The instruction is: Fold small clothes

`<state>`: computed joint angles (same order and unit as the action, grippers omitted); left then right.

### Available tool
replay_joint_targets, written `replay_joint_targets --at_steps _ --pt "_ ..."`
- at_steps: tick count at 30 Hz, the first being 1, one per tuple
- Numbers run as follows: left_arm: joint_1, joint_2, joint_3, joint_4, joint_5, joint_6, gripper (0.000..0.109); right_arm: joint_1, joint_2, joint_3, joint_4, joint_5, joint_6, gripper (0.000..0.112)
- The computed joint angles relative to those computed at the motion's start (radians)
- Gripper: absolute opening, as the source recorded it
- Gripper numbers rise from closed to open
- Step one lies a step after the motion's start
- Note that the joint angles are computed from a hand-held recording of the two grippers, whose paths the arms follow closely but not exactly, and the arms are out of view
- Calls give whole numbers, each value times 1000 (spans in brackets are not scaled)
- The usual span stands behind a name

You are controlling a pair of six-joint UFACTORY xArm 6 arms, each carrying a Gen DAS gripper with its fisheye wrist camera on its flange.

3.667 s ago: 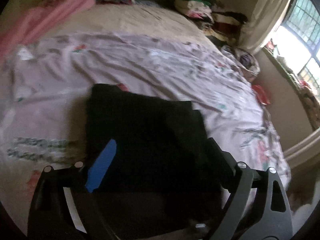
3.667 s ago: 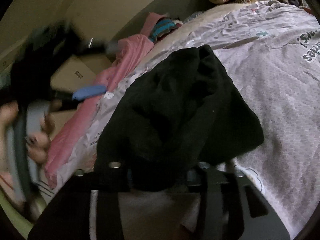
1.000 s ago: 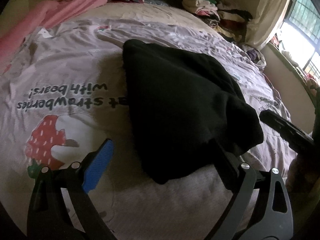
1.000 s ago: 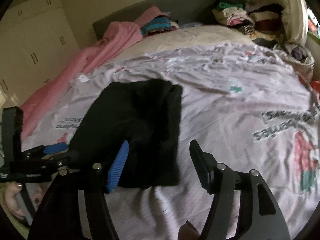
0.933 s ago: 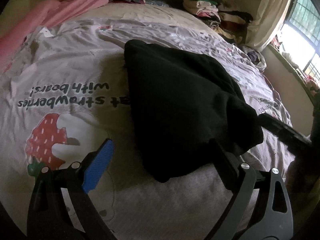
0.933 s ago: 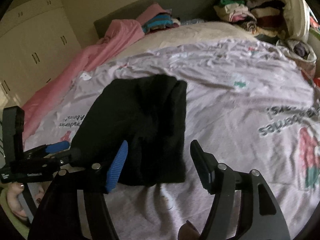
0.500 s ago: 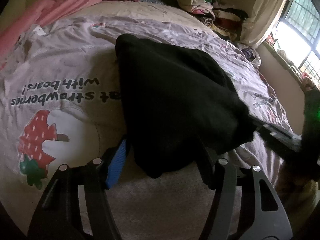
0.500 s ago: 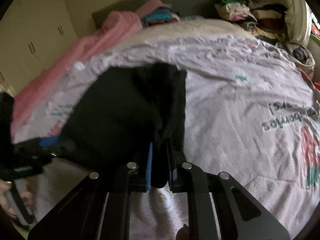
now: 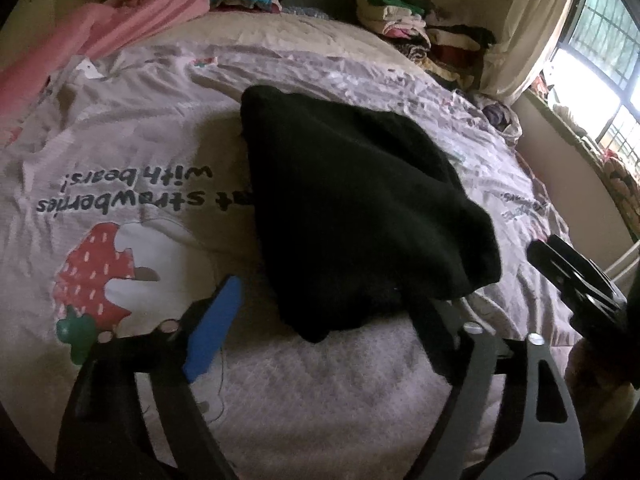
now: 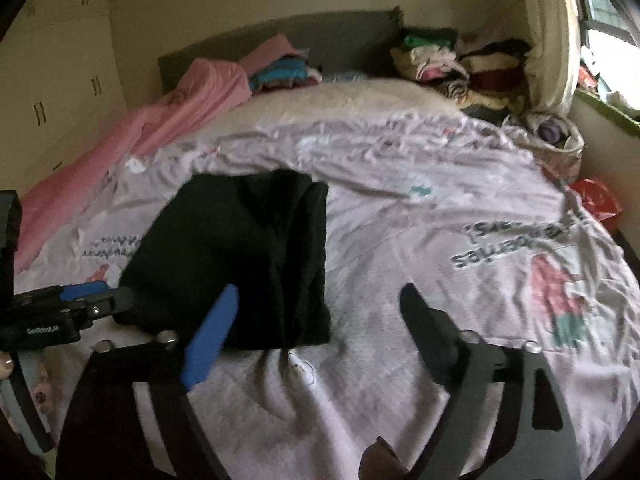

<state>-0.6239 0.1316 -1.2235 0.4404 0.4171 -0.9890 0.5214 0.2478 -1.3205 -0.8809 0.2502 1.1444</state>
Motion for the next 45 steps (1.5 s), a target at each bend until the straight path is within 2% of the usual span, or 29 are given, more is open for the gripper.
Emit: replay_joint_targets --at_steps 5,11,27,34,45 --pt "-5 -56 42 67 -11 -55 90 9 -87 69 -178 -3 169 94" --pt "-22 -126 93 149 -5 -105 93 41 -150 119 -272 22 252 95" --pt "-57 -289 239 295 46 -238 93 122 -193 143 -355 103 309 96" --pt "-58 -334 297 335 36 -282 93 147 -199 149 -385 119 362 96" --pt "-61 -408 399 445 30 -410 93 221 -207 165 -479 211 454 99"
